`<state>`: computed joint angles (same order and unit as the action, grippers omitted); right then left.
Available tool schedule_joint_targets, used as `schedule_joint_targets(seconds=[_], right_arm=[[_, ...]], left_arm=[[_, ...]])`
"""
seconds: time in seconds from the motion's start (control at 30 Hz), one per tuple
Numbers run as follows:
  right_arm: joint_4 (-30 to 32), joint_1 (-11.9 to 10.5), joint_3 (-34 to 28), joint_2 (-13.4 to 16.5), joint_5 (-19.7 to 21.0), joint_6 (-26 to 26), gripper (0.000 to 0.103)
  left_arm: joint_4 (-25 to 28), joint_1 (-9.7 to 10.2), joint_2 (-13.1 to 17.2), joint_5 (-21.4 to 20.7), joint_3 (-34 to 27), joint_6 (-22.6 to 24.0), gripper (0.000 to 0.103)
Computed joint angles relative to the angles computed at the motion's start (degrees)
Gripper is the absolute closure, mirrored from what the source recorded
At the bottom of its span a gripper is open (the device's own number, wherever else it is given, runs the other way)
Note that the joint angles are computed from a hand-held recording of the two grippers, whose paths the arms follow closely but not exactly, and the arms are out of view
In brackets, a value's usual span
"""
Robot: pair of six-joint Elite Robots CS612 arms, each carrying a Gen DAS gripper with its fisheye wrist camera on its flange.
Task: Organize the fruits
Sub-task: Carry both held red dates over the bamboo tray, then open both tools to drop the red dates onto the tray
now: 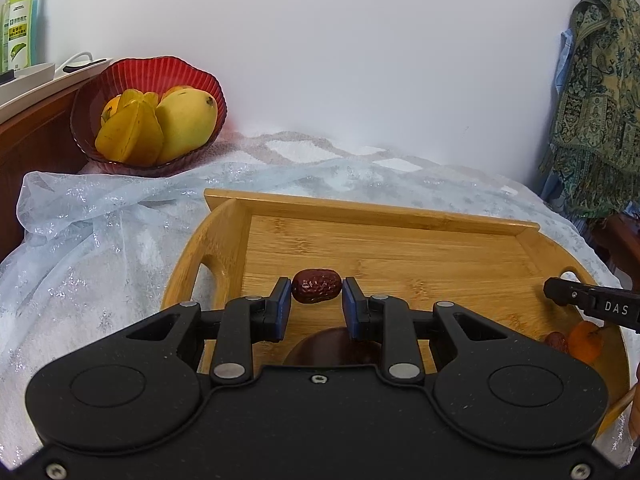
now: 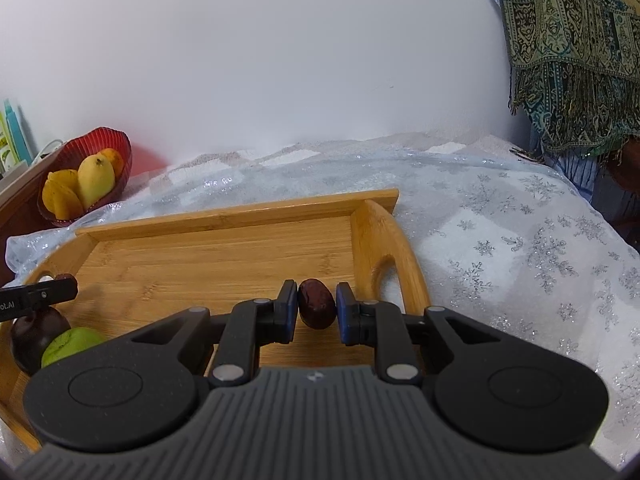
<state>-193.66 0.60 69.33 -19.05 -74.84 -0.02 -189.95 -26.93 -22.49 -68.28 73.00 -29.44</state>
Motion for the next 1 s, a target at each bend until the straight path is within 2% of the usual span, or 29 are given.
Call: schedule_joint_targets(seconds=[0.73,0.87,0.93,0.97,1.0], right_arm=[[-0.33,0.09,0.19,-0.16,-0.32,-0.44,0.071],[-0.87,0.03,0.45,-0.27,-0.17,-0.30,0.071],[-1.68,-0.01,0.78,-0.40,-0.22,-0.21,0.067],[-2.12,-0.04,0.96,-0.49,-0.20,-0.10,0.060],[-2.61,-0.07,1.18,-0.59,-0.14,0.06,0.057]], left_arm=[[-0.23,-0.06,-0.08,0.05,0.18,-0.12,0.077],[-0.58,-0.08,-0.30,-0.32,0.53,0.14,0.070],[-1.06,-0.18,-0.46,-0.17,0.84,0.48,0.068],[-1.40,-0.22,-0.55,-0.16,1.00,0.72,0.067],[-1.79,-0.26,-0.65,-0.22,1.17,0.91,0.066]])
